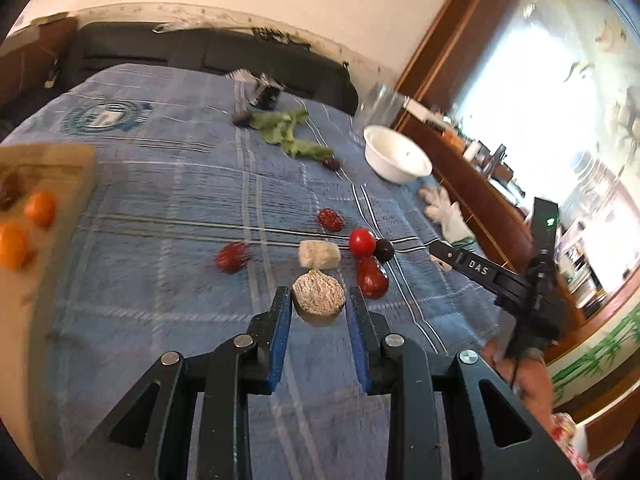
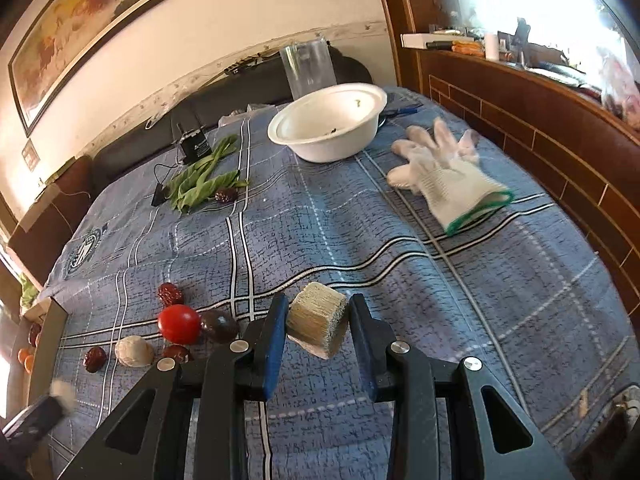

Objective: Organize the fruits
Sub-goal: 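Carry both yam chunks to the box and open both tools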

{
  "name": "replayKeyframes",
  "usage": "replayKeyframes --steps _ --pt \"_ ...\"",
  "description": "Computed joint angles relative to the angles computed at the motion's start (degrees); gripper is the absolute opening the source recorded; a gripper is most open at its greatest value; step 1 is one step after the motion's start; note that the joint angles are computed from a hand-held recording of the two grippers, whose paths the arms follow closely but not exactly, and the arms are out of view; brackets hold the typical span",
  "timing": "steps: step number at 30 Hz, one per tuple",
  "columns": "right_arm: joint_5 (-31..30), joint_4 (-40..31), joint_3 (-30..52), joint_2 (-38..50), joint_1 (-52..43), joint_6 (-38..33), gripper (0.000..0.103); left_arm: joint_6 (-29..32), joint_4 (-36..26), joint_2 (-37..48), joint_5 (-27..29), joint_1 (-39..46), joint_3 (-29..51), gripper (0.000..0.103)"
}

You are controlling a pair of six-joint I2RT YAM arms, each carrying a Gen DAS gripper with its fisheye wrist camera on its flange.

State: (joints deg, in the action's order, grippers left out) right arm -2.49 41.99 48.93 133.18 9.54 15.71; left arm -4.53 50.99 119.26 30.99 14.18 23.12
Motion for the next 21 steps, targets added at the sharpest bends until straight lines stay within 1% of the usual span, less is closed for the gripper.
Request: replayKeyframes --steps 2,4,5,7,8,12,14,16,17,19,21 --pt "-0.23 2.29 -3.54 -2.57 0.77 0.15 0.033 3.26 -1.17 -3.42 3.29 5.86 -3.32 0.027" --pt "-0.13 4.22 -6.69 -5.26 2.44 0.26 0.033 7.25 -5.02 -6.79 6.63 13.58 -4.87 0.027" --pt "0.03 4.91 -8.19 -6.83 3.81 0.4 0.033 9.83 -8.02 -8.67 8.26 18.94 -5.04 0.027" --pt "0.45 4.93 -9.66 -9.28 6.5 0.44 0.034 12.6 -11.47 -10.4 9.4 25.47 -4.49 0.027" --pt "0.71 4.39 -9.94 -10.64 8.52 0.36 0.034 14.51 -14.16 -11.31 10.07 30.11 -3.63 0.027" --pt "1.65 1.43 -8.66 -13.57 16.56 -0.34 0.034 18.58 -20.43 -11.62 11.15 41.22 -0.01 0.027" --pt "1.42 -0.81 -6.59 -13.71 20.92 -0.68 0.034 19.89 -23.25 -10.41 10.86 43.88 2.63 0.027" --pt "0.91 -4.16 -3.19 -13.11 25.78 -1.19 0.034 21.11 -26.14 -9.98 9.28 45.14 5.24 0.027" --pt "1.23 -5.2 -1.8 -12.46 28.09 -1.27 0.034 21.71 -28.29 -9.94 7.51 45.02 7.21 0.027" --pt "0.82 -8.48 2.27 -10.81 32.01 -1.83 0.034 23.12 -32.68 -8.92 6.41 45.15 11.25 0.027" --pt "-0.55 -13.12 8.25 -7.91 36.08 -2.11 0.034 22.83 -37.51 -6.78 4.05 43.59 17.06 0.027"
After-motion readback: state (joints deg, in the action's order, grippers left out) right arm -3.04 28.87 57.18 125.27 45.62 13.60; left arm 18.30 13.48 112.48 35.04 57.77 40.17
